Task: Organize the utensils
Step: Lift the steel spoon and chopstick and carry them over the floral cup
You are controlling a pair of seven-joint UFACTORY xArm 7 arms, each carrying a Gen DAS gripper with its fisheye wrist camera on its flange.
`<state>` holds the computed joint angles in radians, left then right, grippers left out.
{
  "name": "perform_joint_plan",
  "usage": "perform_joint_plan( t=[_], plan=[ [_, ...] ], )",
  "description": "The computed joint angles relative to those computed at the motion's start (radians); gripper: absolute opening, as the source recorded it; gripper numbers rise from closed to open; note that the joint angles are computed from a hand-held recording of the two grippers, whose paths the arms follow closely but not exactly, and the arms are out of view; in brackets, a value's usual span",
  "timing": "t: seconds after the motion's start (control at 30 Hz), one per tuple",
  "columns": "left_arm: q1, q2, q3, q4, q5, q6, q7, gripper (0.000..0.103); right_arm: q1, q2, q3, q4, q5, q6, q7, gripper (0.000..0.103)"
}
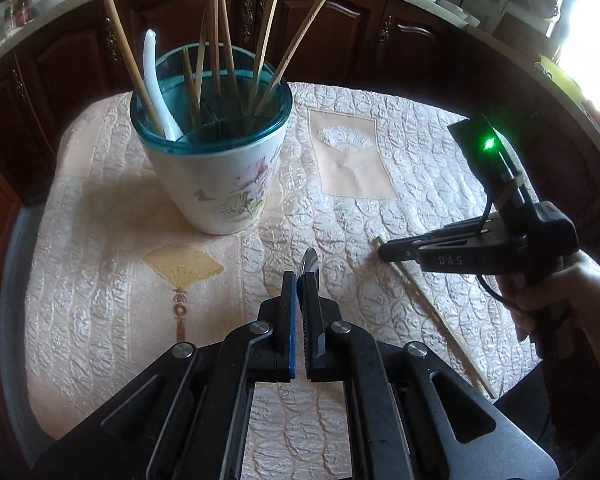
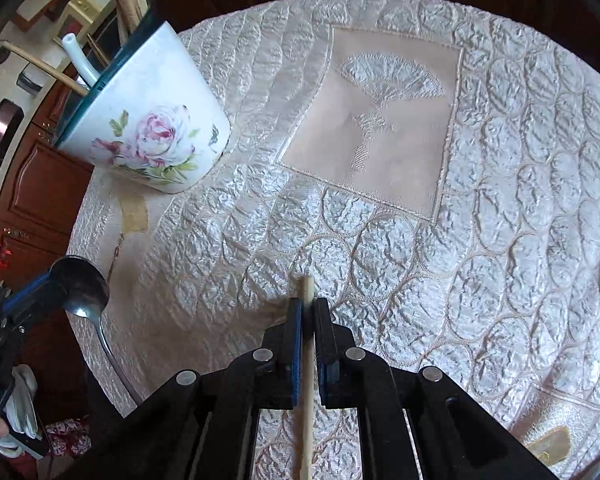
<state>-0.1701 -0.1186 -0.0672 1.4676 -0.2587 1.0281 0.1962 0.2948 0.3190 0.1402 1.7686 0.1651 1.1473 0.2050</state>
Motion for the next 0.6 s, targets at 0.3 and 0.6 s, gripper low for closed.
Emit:
perform_joint_plan(
  t=[0.3, 0.6],
  plan=[
    [0.004, 0.004, 0.003, 0.001, -0.013, 0.001, -0.011, 0.001, 0.030, 0.081, -0.003, 0.133, -0.064, 0.069, -0.063, 0.005],
    [0.017, -0.020, 0.022, 0.076, -0.039, 0.003, 0.008, 0.001, 0.019, -0.065, 0.016, 0.112, 0.006, -0.093, -0.115, 0.005]
  ],
)
